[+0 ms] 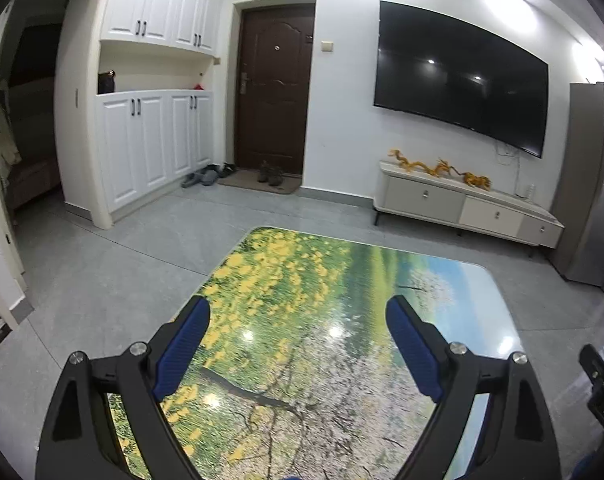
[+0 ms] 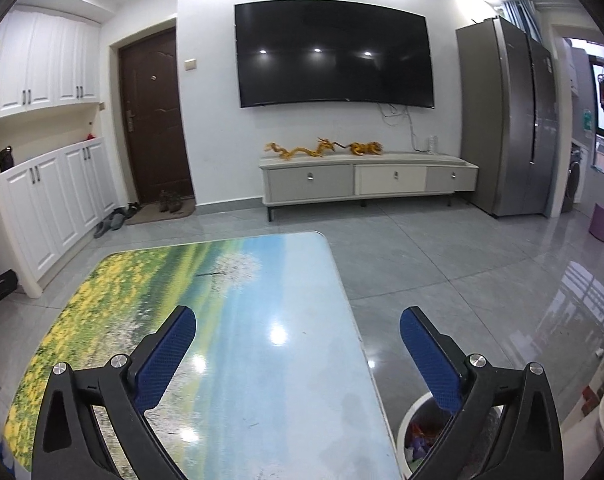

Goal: Collect trash

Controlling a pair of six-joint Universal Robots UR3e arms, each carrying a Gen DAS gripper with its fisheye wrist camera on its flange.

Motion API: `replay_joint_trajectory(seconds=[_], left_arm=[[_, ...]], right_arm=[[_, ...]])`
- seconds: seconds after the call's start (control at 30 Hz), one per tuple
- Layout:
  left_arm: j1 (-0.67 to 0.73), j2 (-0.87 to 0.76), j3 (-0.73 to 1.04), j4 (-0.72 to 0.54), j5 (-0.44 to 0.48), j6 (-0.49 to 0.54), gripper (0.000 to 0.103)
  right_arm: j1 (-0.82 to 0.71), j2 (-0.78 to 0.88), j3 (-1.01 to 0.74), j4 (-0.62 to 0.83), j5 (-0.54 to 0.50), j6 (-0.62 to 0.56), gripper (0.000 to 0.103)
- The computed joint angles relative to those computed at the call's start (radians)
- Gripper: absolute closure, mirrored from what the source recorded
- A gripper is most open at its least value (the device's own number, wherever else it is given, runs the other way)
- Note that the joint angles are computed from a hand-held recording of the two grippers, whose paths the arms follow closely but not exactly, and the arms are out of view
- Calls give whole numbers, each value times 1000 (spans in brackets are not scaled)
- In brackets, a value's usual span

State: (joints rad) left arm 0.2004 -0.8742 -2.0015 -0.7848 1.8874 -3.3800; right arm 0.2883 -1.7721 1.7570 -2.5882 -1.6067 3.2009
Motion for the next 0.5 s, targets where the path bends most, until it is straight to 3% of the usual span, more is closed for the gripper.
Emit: replay_joint_trajectory(seconds=[0.2, 0.27, 0.4, 0.5], left_arm=[[-30, -12, -13, 52, 65, 0, 12], [-27, -7, -18, 68, 69, 3, 3], [-17, 24, -39, 107, 64, 3, 0], [-97, -22, -27, 139, 181, -19, 0]], right_arm=[[7, 5, 8, -26, -51, 12, 0], [7, 1, 16, -38, -60, 11, 0], [8, -8, 26, -52, -76, 12, 0], [7, -10, 25, -47, -79, 13, 0]])
